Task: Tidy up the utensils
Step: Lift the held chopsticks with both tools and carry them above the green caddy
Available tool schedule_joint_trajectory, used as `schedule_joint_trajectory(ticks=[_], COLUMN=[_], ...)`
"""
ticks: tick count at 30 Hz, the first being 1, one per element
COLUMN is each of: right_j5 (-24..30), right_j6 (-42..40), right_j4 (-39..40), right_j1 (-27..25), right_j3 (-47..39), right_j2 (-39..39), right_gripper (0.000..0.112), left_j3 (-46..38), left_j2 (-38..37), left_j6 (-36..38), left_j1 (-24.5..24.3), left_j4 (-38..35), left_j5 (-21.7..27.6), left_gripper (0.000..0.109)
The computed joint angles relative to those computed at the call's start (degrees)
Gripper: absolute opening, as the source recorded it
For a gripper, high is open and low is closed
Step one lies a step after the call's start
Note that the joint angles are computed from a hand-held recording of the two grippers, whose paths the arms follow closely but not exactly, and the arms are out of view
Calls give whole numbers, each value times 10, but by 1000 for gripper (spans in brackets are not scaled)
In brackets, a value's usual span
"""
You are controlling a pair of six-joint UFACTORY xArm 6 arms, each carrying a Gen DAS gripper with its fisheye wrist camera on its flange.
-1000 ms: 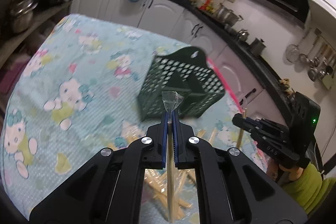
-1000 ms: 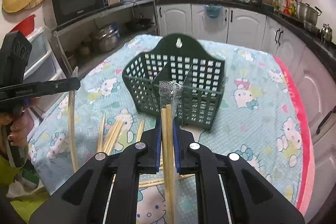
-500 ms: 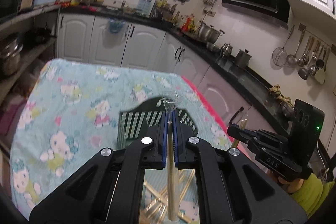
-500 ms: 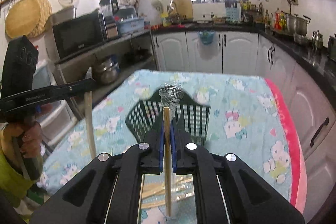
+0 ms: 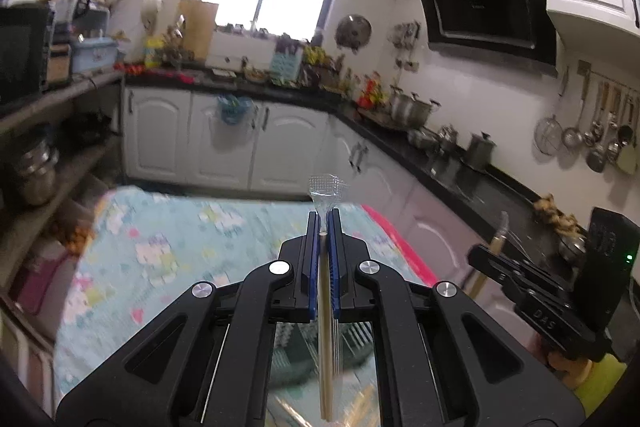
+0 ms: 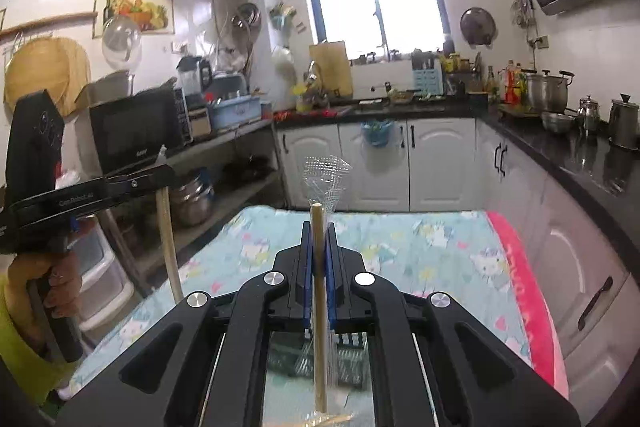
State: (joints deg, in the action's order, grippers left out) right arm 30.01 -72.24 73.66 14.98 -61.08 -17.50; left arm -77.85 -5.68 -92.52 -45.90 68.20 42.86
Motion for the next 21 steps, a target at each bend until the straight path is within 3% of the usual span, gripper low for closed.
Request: schedule_joint_trajectory(ticks=[9, 16, 21], right_j5=[-34, -80, -101], right_j6=[-67, -113, -150], right_j4=[95, 155, 196], right_j1=[8, 25, 35], right_j3=[-63, -95, -105], right_j2=[61, 106, 128], right_gripper=[6, 6, 6], left_j3=[-58, -61, -37], left_j2=[39, 72, 77], left_j6=[-29, -68, -99], left_j1=[-2, 2, 12], left_j4=[98, 141, 143], left_j5=[91, 109, 91], left_gripper=[2, 2, 2])
